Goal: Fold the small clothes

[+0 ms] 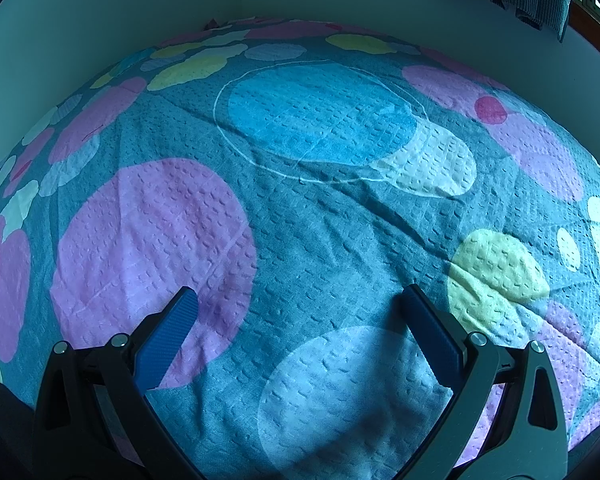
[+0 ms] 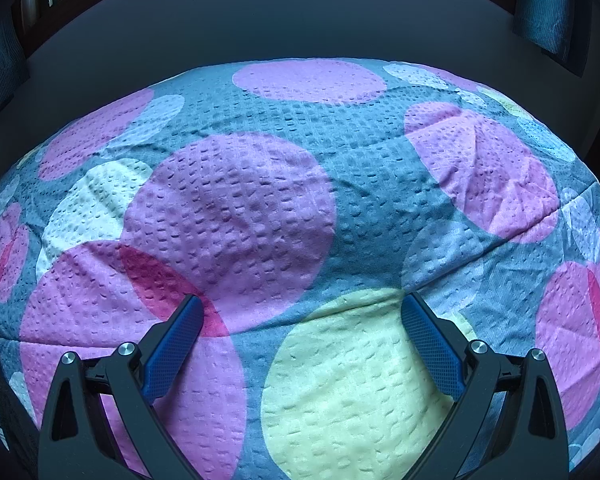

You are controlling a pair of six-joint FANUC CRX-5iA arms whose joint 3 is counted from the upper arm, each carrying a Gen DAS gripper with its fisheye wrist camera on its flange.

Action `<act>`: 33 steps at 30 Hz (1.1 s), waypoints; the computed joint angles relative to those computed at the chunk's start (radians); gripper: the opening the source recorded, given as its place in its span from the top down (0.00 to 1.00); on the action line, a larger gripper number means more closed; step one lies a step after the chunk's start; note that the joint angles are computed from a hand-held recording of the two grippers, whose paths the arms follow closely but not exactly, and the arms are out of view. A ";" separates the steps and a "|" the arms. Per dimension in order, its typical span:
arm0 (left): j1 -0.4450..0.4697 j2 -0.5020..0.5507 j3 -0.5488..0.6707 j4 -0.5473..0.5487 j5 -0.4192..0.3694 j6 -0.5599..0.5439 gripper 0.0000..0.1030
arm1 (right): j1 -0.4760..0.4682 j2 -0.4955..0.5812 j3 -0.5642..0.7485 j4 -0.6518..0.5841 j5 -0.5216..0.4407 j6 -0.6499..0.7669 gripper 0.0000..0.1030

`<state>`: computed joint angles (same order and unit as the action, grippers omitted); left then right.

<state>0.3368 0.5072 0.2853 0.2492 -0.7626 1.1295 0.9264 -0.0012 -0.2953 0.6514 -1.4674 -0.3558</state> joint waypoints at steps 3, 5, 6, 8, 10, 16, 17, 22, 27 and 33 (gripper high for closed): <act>0.002 -0.005 -0.002 0.002 -0.004 -0.001 0.02 | 0.013 -0.007 0.012 -0.007 -0.023 0.001 0.04; 0.000 -0.001 0.000 -0.003 -0.002 0.001 0.02 | 0.030 0.011 0.027 -0.012 -0.031 -0.019 0.04; 0.000 -0.002 0.001 -0.003 -0.003 0.001 0.02 | 0.027 0.009 0.022 -0.009 -0.028 -0.016 0.04; 0.001 -0.003 0.001 -0.002 -0.006 0.002 0.02 | 0.024 0.006 0.016 -0.012 -0.022 -0.015 0.04; 0.000 -0.005 -0.003 -0.005 -0.002 0.002 0.02 | 0.024 0.008 0.024 -0.008 -0.026 -0.013 0.04; 0.000 -0.002 0.001 -0.006 -0.005 0.002 0.02 | 0.026 0.009 0.021 -0.010 -0.027 -0.016 0.04; 0.000 -0.001 0.001 -0.004 -0.006 0.002 0.02 | 0.024 0.006 0.019 -0.010 -0.026 -0.012 0.04; 0.001 -0.006 -0.002 -0.006 -0.004 0.001 0.02 | 0.029 -0.001 0.001 -0.007 -0.019 -0.027 0.04; 0.000 -0.001 0.003 -0.005 -0.008 0.001 0.02 | 0.022 -0.003 0.001 -0.007 -0.014 -0.017 0.04; 0.003 0.001 0.015 -0.006 -0.021 0.003 0.02 | 0.034 -0.011 -0.002 -0.010 -0.026 -0.026 0.04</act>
